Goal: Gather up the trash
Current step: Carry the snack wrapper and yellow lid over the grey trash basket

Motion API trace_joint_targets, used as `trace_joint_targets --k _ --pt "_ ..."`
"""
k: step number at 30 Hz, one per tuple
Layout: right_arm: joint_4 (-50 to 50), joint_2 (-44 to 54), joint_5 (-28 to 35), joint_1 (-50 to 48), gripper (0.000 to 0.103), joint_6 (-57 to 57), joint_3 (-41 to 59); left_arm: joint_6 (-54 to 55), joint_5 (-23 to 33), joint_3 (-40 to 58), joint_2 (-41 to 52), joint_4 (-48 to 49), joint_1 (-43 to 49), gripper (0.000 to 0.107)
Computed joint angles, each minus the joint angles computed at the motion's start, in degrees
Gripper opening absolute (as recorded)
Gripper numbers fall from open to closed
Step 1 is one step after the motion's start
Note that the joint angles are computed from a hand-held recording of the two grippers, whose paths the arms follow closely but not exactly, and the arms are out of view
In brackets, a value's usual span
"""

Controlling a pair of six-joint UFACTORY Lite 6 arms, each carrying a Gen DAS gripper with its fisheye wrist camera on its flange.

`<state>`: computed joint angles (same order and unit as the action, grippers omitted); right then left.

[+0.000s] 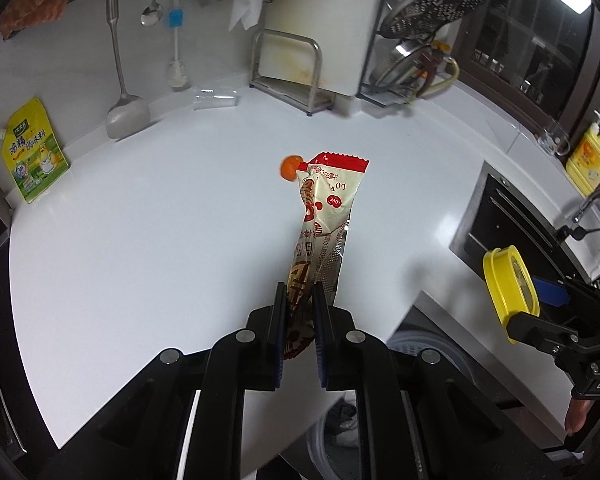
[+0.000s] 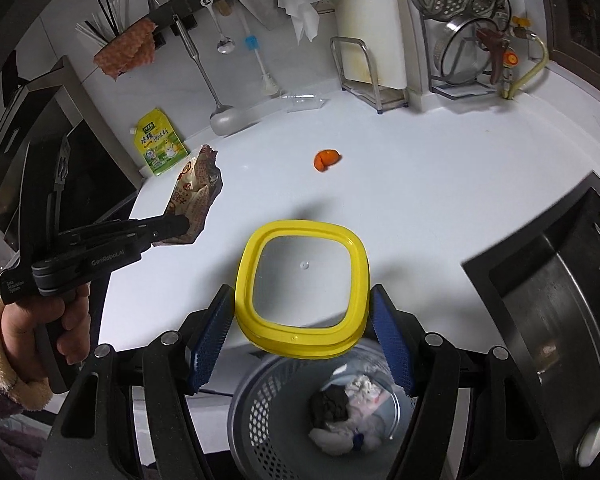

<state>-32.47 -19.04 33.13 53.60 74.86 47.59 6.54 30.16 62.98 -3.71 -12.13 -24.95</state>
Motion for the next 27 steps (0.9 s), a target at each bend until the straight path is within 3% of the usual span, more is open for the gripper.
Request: trace_joint_targets --k 17,27 --pt "-4.24 -16.73 15.25 21.06 0.066 19.72 -14.76 -20.47 -1.66 -11.38 -7.84 11.86 -15.30 0.012" --pt "-4.26 -20.64 20.02 31.13 0.066 29.14 -19.50 -25.87 -1.56 -15.32 -9.48 13.77 -21.62 0.012"
